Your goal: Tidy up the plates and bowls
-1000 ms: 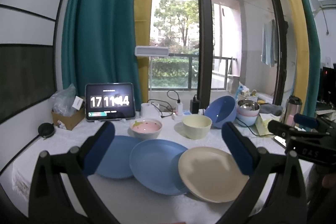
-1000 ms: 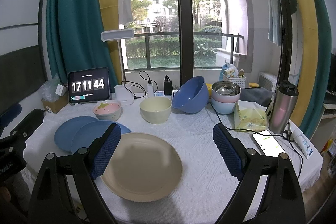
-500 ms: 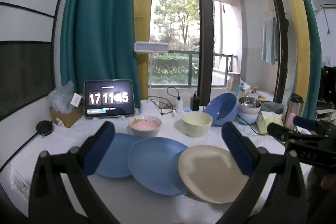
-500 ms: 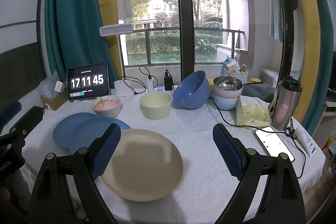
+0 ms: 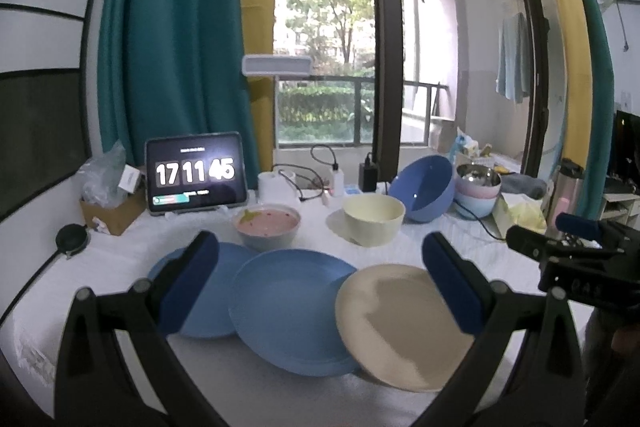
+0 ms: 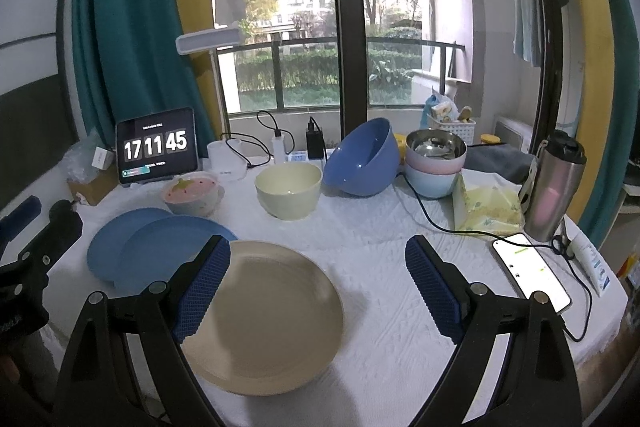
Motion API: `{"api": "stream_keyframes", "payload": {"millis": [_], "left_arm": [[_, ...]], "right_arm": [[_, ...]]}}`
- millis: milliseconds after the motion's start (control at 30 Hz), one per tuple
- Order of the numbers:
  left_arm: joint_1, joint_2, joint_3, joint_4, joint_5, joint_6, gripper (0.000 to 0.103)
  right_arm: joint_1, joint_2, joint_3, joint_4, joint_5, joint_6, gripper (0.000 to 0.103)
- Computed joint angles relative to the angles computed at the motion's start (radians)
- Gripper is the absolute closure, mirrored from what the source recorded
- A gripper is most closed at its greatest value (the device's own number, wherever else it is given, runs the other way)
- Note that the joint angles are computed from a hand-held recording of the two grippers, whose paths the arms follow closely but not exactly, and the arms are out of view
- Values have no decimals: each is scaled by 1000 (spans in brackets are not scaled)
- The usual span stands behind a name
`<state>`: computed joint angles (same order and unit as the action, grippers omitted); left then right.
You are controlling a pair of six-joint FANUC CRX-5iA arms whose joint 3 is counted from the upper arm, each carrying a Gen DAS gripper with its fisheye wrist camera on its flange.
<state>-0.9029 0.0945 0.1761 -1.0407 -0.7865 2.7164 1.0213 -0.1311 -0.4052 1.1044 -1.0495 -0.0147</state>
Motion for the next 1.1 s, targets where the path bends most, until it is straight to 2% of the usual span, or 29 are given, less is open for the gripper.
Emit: {"api": "stream_keyframes", "payload": {"millis": [300,467,567,800,933,1100], "left_arm": [[98,90,51,223,53,-206,1],[118,146,87,291,44,-286,2],[139,180,103,358,44,-356,12],[167,244,137,476,7,-450,34],[169,270,156,514,-18,-485,42],[182,288,163,569,-27,-536,53]], "right_arm": [[-82,25,3,-116,99,50,12],[-117,50,6,-172,136,82,14],[-134,61,5,-197,158,101,17],[-159,86,9,-311,208,178,37],[-170,96,11,-367,227,215,52],[-186,92,3,-425,261,241,65]]}}
